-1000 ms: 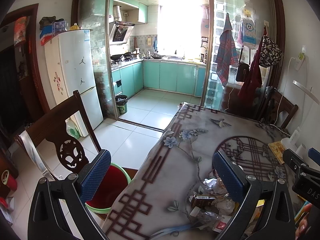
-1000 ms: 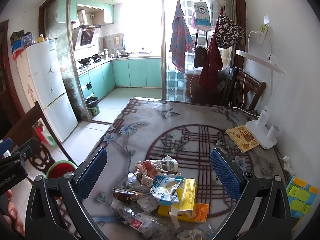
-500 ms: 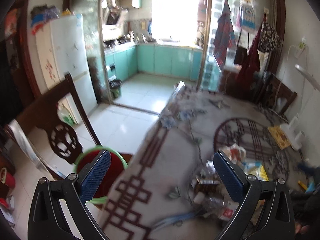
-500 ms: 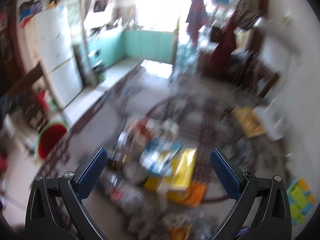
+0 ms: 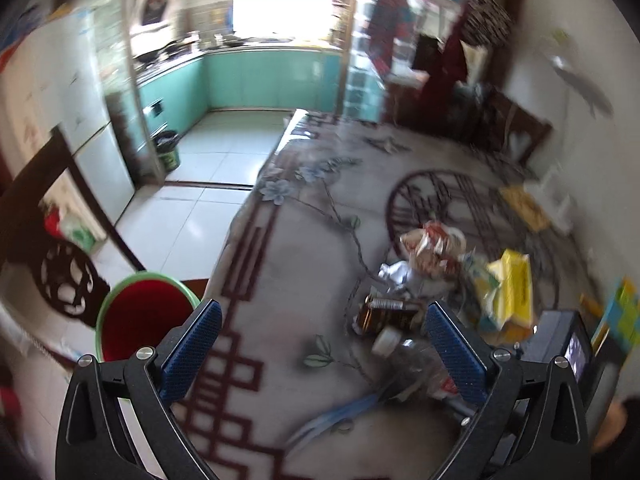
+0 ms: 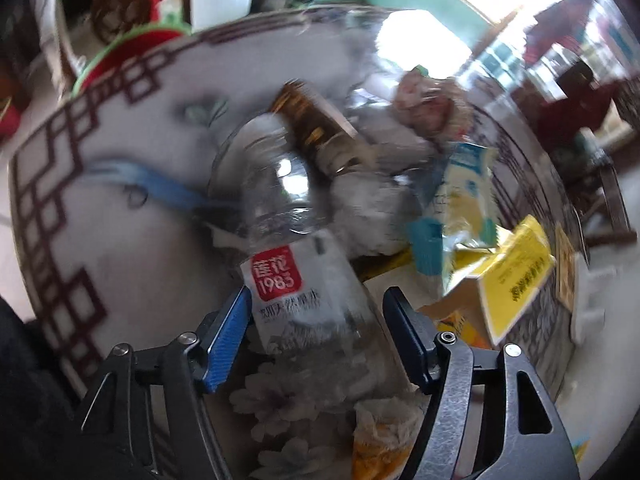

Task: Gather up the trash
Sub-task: 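Grasp the clear water bottle with the right tool while the left tool grasps the brown snack box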

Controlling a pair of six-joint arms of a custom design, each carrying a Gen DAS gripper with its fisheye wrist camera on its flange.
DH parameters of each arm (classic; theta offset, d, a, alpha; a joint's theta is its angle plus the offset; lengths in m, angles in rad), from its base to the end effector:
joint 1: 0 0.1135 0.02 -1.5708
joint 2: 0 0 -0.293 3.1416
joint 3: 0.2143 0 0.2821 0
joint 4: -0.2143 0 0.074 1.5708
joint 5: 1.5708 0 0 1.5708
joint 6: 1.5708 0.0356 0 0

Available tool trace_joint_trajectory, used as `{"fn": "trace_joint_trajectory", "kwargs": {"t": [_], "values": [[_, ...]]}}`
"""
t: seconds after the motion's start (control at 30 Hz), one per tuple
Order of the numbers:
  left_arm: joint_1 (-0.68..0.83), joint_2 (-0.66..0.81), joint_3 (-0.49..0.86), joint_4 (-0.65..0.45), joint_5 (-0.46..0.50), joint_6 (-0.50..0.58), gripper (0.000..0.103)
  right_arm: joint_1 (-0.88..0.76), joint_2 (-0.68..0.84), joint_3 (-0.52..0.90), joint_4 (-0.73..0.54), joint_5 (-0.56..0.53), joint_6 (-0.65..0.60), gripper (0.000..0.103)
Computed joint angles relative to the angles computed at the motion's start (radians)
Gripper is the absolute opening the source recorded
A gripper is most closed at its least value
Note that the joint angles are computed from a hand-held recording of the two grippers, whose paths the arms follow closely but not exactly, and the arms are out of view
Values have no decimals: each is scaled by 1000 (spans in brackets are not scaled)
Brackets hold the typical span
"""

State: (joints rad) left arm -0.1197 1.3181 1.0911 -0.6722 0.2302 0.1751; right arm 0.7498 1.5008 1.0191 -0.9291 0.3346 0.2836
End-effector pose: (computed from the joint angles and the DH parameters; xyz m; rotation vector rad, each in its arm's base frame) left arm 0.2933 -0.0435 0.3085 0.4582 2.4117 -0.2598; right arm 0.2193 0.1882 0.2250 -0.6149 2.7555 -0.3027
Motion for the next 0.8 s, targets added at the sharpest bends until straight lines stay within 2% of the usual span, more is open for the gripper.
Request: {"fn": "trace_joint_trajectory", "kwargs": {"t": [0.1, 0.2, 0.27, 0.43, 0.5, 0.63, 0.8], "values": [[17, 40, 23, -22, 47, 25, 102, 15, 18, -8, 3, -7, -31, 61], [18, 75, 37, -20, 82, 71, 102, -17, -66, -43, 39, -72, -17, 54], [5, 90, 40, -20, 107, 129, 102, -51, -124, -62, 66, -142, 10, 52], [-58, 160, 78, -27, 128, 333, 102, -195, -367, -131, 77, -411, 114, 52], [-84, 212, 115, -43, 148, 417, 102, -238, -457, -151, 73, -467, 161, 52], [-132, 350, 226, -99, 165, 535, 102, -333, -582, -174, 68, -525, 255, 51], [-179, 564, 431, -244, 183, 627, 102, -436, -683, -178, 51, -540, 342, 51]]}}
